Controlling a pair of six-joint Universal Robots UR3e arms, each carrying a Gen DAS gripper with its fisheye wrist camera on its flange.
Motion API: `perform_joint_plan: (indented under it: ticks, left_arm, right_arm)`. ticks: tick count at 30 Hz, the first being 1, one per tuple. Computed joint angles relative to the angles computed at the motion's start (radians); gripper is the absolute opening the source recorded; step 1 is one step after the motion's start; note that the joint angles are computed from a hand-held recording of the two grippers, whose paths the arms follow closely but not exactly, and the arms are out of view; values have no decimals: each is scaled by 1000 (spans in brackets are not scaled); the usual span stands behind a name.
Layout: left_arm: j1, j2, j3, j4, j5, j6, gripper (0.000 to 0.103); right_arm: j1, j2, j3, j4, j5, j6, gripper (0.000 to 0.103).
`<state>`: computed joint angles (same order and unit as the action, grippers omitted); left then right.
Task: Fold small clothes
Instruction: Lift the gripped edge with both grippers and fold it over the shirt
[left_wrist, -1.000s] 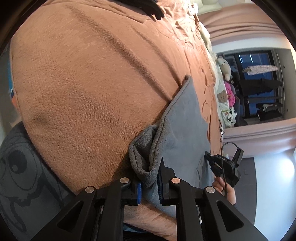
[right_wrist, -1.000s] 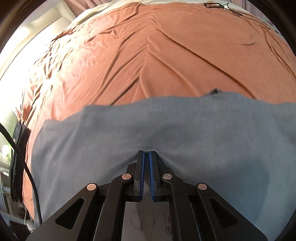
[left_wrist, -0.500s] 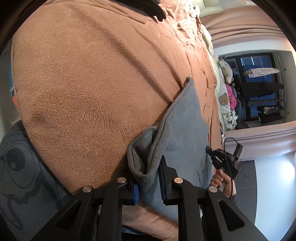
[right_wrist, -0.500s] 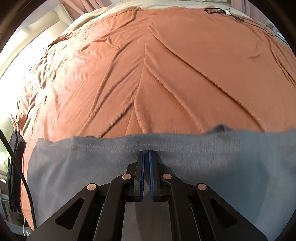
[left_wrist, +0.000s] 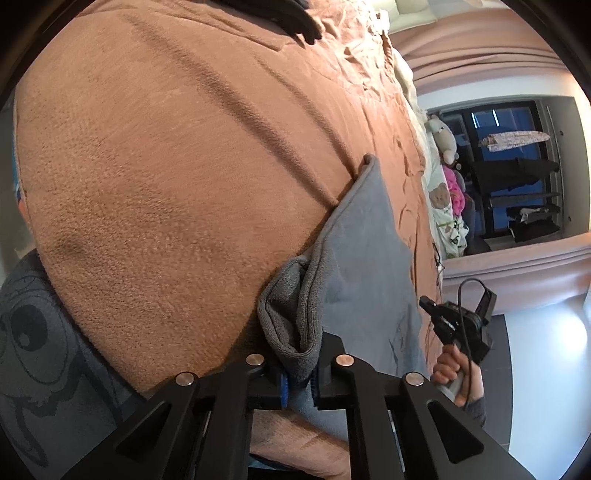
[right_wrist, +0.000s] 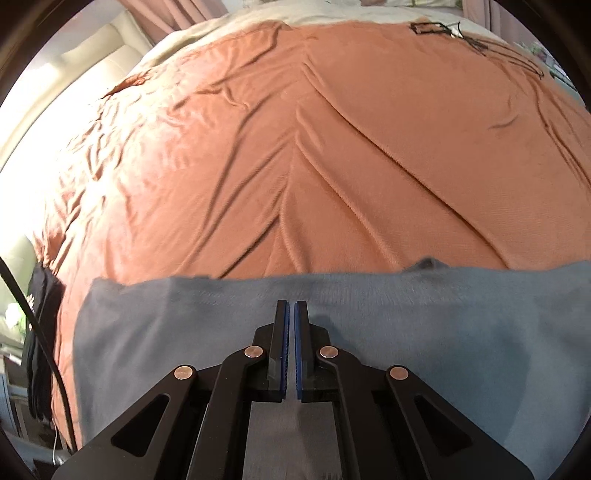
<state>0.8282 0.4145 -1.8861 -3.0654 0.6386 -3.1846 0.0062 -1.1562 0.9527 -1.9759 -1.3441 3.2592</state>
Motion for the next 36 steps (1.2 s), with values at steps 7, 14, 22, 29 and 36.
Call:
perform_joint_plan:
  ticks: [7, 14, 22, 29, 36]
  left_arm:
    - [-26, -23, -25, 99, -91, -10, 6]
    - [15, -126, 46, 42, -188, 161, 6]
    - [104, -304, 230, -225, -252, 505, 6]
    - [209, -502, 469, -586, -250, 905, 6]
    - [322, -686, 738, -963, -184, 1277, 6]
  right_arm:
    - [-28, -299, 400, -73, 86, -80, 0]
    - [-71, -540, 694, -51, 150, -204, 0]
    - [-134, -787, 924, 15, 207, -336, 0]
    - [-158, -957, 1062, 9, 218, -395, 0]
    - [-284, -1139, 1162, 150, 358, -502, 0]
